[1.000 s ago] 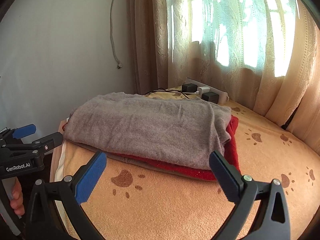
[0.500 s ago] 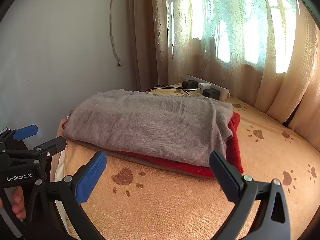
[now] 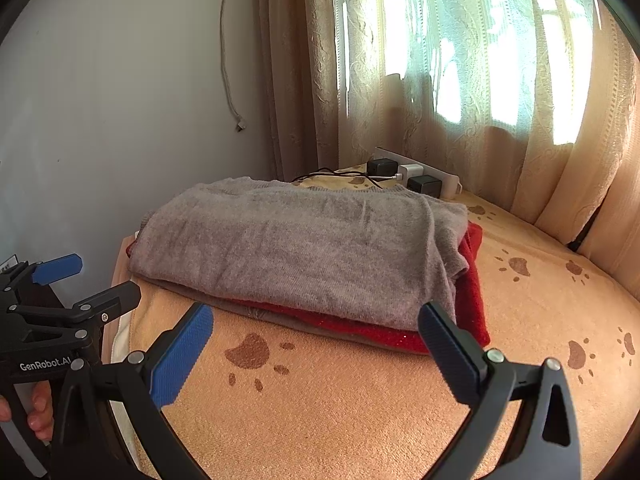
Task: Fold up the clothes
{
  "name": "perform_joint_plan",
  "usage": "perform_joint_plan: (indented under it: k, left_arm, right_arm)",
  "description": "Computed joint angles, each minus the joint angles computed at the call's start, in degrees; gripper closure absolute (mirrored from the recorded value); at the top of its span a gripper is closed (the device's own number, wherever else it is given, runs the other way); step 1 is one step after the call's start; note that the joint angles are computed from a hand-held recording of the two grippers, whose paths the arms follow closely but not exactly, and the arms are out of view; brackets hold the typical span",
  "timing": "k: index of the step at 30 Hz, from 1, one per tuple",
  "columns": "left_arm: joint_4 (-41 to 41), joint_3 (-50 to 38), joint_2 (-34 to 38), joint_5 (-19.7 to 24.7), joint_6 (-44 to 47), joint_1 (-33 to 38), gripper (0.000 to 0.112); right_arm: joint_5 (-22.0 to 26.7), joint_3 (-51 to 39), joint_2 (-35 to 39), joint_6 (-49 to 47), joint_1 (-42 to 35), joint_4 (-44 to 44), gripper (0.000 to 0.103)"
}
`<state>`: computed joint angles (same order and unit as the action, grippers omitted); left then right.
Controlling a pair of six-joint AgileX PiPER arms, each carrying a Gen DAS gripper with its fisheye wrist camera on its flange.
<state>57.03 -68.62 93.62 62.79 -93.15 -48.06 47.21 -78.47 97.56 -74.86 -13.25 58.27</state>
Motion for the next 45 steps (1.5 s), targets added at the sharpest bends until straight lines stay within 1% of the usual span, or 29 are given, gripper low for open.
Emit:
perform_joint_plan:
  k: [6, 12, 18, 27, 40, 45]
  left_arm:
    - [-1.0, 1.8, -1.4, -3.4, -0.7, 0.9, 0.01]
    - [-1.0, 1.5, -1.1, -3.3, -0.3, 0.8, 0.01]
    - [-2.0, 1.6, -1.1, -4.7, 0.6, 1.5, 0.01]
    - [-2.9, 3.3, -2.3, -6.1, -1.4, 2.9, 0.01]
    - [-2.6, 2.6, -1.6, -4.6, -0.9, 2.2, 0.01]
    - [-0.5, 3.9, -2.4, -3.8, -4.7, 1.2, 0.01]
  right_arm:
    - [-0.3, -0.1, 0.3, 0.6, 0.3, -0.8, 0.0]
    - [-0.7, 0.1, 0.5, 0.6, 0.7, -1.3, 0.0]
    - [-1.0, 0.3, 0.5, 0.6, 0.8, -1.4, 0.0]
    - [-1.0, 0.2, 0.6, 0.7, 0.2, -0.8, 0.0]
    - [-1.5, 0.4, 0.5, 0.6, 0.4, -0.9, 0.0]
    - [-1.9, 0.5, 0.6, 1.0, 0.8, -1.9, 0.0]
